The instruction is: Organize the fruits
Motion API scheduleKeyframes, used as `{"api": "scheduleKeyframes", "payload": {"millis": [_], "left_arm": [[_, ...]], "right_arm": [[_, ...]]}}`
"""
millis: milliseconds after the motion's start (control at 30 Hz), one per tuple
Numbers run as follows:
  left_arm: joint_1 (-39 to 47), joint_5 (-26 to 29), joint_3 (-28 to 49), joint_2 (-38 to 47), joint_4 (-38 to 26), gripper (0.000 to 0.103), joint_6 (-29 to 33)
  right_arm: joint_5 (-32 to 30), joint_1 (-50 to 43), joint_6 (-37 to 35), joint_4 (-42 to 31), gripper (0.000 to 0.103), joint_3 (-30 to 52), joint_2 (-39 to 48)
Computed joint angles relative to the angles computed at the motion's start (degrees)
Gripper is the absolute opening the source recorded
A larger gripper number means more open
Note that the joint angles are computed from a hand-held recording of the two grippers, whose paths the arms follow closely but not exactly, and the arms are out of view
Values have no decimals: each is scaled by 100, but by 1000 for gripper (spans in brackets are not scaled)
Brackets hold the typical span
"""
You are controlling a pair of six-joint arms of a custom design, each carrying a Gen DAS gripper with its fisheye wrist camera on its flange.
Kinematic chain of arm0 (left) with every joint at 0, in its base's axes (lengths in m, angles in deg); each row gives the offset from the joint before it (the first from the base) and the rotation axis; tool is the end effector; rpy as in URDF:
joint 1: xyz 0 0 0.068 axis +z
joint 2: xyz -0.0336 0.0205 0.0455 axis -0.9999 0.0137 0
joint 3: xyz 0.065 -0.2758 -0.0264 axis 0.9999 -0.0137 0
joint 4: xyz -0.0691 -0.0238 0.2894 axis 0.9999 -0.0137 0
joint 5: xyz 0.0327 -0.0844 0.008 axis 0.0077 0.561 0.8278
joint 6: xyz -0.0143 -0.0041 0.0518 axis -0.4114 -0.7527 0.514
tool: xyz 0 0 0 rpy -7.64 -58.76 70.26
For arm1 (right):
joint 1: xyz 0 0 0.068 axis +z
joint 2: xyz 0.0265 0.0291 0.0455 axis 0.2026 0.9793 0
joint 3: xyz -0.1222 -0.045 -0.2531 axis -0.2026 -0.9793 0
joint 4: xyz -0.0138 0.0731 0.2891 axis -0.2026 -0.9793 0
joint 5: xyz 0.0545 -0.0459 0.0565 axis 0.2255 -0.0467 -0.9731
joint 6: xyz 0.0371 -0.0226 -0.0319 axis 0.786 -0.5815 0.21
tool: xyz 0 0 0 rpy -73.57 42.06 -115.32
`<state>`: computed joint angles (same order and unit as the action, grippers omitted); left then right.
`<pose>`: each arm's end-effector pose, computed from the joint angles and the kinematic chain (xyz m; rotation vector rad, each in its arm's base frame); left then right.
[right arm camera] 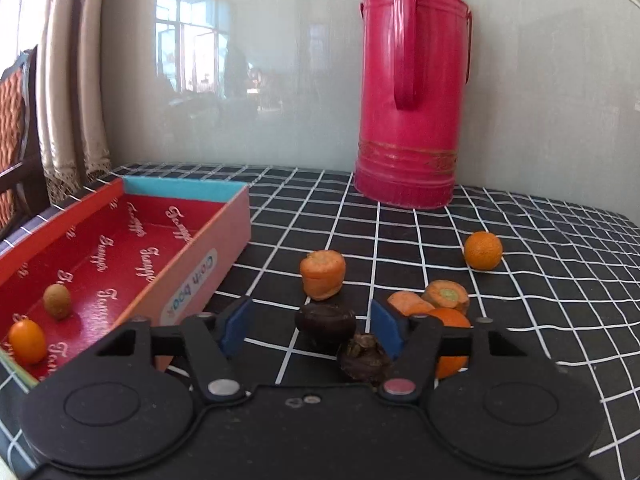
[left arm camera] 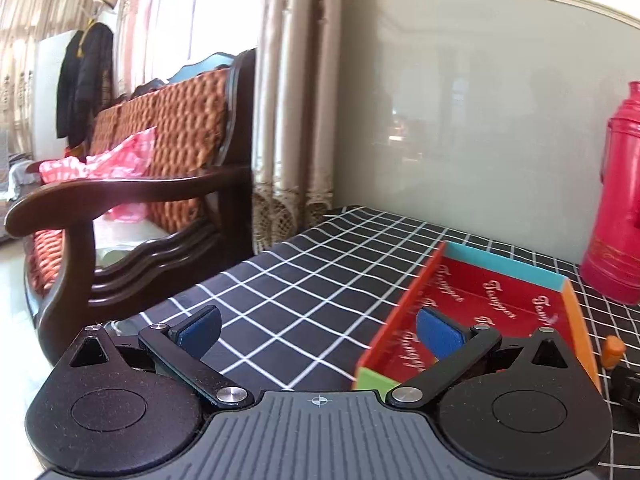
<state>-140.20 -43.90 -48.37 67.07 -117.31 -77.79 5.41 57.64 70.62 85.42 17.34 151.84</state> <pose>0.1297 -0.1078 0.1669 -0.6705 1.8682 0.4101 0.2278 0.2100 0.1451 -0.2237 2.0934 0.1011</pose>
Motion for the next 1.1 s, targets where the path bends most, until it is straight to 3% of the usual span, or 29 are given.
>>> {"api": "scheduleKeyframes", "payload": {"millis": [233, 333, 367, 700, 900, 1100], "left_arm": [[203, 70, -196, -298, -15, 103, 37], [299, 136, -265, -426, 92, 103, 185], [339, 174, -294, -496, 158, 103, 279], [355, 188, -303, -533, 145, 103, 171], [446, 225, -334, -606, 27, 103, 30], [454, 211, -316, -564, -46, 103, -56]], "right_arm": [[224, 12, -175, -240, 44, 357, 440], [484, 104, -293, -134, 30, 371, 549], [458, 99, -283, -117, 30, 350, 528], [-204, 80, -110, 815, 29, -362, -258], [-966, 229, -311, 1588, 29, -743, -676], [-1676, 464, -426, 1612, 30, -593, -500]]}}
